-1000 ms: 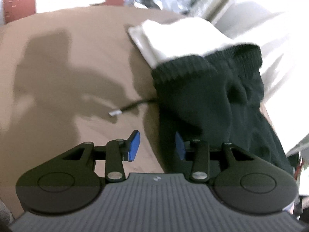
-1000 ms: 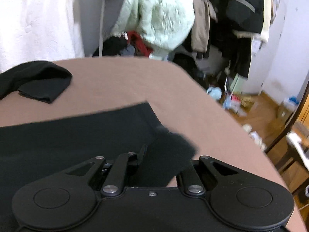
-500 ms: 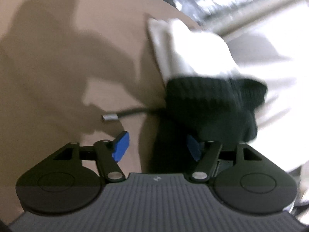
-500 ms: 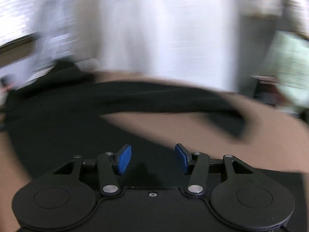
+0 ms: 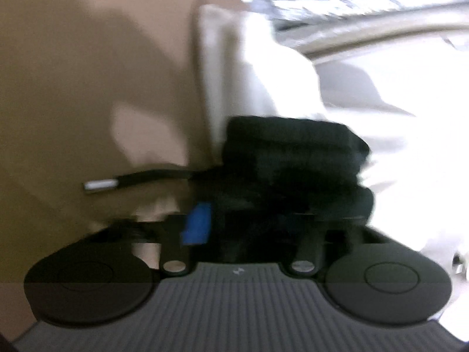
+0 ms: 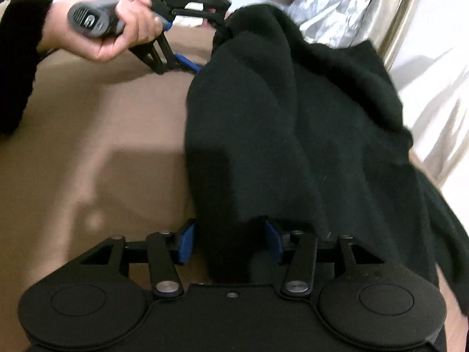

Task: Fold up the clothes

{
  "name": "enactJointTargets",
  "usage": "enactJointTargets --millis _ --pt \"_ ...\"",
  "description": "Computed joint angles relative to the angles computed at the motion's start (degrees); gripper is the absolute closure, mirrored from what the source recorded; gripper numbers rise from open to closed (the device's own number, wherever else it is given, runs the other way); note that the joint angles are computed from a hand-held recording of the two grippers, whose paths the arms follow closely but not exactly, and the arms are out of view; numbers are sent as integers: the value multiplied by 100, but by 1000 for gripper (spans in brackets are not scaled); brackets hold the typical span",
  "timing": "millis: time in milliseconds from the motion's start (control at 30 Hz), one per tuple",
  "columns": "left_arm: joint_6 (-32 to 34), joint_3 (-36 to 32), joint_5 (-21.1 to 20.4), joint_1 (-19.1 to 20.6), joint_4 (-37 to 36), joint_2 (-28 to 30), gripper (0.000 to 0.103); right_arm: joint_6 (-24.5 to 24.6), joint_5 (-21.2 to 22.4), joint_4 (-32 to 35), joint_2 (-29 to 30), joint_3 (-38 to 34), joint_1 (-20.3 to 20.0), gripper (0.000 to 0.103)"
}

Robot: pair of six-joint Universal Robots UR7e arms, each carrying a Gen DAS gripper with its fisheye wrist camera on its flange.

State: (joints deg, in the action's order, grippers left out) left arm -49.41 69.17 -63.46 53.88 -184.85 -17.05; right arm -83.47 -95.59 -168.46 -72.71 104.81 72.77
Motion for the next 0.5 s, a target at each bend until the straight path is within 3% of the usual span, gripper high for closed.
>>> enactJointTargets --millis 33,100,167,233,300,367,433,500 --pt "164 10 232 -120 172 -73 92 159 61 80 -52 -42 3 97" --pt "696 84 660 -350 -6 -157 96 524 205 261 -163 -136 5 99" --pt "971 341 928 -556 -380 -329 96 1065 695 771 -411 -221 -107 99" --pt "1164 705 1873 -881 -412 -524 103 1503 1209 1295 -648 -290 -252 98" --pt "1255 873 2797 -1066 -96 -630 103 1899 1496 1824 -853 -343 -353 98" --pt "644 1085 2761 -991 253 -830 103 1850 1351 2033 -934 -264 -397 97" --pt "-191 1338 1978 -752 440 -1043 103 1545 981 1918 -822 -193 -361 97" --pt "-402 1395 1632 -634 652 -1084 99 1707 904 2110 -769 -312 -354 97"
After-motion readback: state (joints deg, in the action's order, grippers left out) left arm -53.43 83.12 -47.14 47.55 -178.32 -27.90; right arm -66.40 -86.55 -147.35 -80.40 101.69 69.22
